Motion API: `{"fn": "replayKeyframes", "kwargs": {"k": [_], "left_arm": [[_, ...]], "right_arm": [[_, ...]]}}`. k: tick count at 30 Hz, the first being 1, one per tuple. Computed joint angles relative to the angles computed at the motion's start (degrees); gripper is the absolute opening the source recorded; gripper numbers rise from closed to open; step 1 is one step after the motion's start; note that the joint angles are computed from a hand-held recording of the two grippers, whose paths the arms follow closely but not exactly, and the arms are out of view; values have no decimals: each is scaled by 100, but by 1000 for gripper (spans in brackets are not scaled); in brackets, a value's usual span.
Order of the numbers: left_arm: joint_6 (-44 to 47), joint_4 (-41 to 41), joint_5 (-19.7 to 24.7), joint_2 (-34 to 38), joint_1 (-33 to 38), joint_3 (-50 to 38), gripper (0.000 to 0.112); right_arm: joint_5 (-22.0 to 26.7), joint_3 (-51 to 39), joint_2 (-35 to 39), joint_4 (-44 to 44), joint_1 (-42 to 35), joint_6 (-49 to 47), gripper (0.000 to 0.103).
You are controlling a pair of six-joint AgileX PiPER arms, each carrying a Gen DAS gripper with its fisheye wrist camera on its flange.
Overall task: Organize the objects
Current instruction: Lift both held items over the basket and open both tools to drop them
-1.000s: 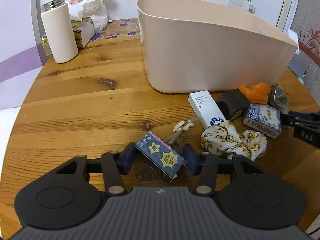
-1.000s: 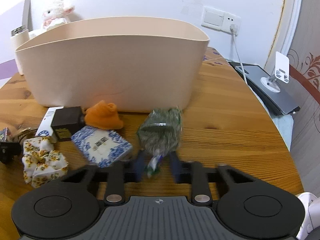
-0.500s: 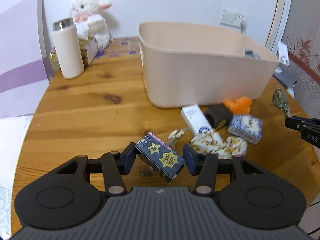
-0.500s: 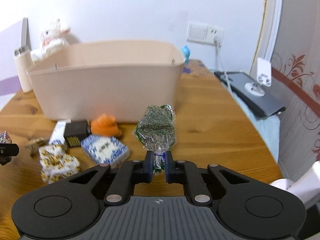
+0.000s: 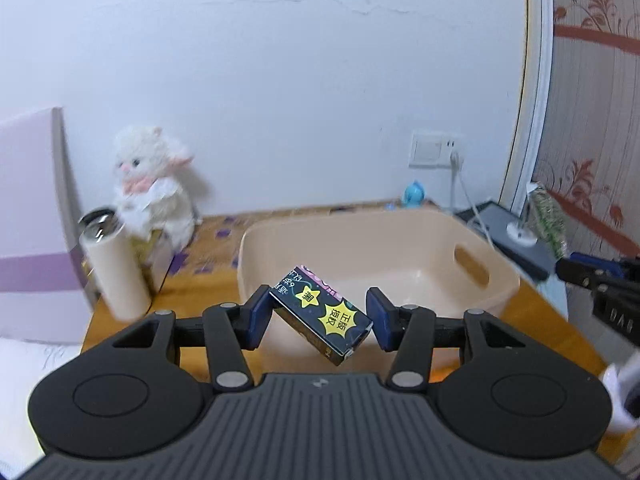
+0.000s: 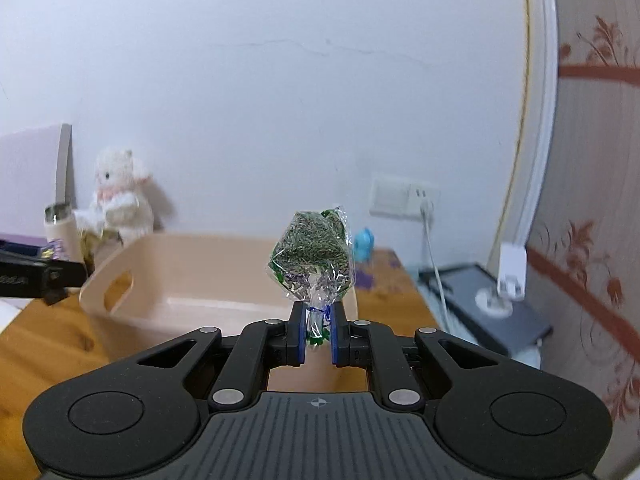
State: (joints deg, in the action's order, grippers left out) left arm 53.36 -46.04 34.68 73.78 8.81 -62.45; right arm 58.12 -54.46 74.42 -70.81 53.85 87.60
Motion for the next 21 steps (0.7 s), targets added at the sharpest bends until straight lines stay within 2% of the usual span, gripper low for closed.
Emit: {"fn": "replayKeyframes", "kwargs": {"k": [4, 8, 11, 14, 16, 21], "left_arm": [[-1458, 1317, -342, 792, -717, -915, 53], [-2716, 2592, -234, 1707, -1216, -1842, 53], [-3283, 3211, 136, 2422, -1461, -2533, 53], [-3649, 3599, 715, 3112, -1619, -3306, 53], [-3847, 3859, 925, 3441, -1721, -3601, 53], [-4152, 4312, 1615, 4160, -1870, -4261, 54]], "right_arm": [[-558, -547, 470, -6, -636, -457, 11], [-1137, -1181, 1041, 344, -1249, -1041, 11], [-1286, -1701, 1517, 729, -1489, -1549, 11], [-1587, -2127, 1949, 1439, -1801, -2273, 11], [-1728, -2411, 2262, 2078, -2027, -2888, 11], [-1511, -3047, 2995, 3377, -2296, -4120, 11]]}}
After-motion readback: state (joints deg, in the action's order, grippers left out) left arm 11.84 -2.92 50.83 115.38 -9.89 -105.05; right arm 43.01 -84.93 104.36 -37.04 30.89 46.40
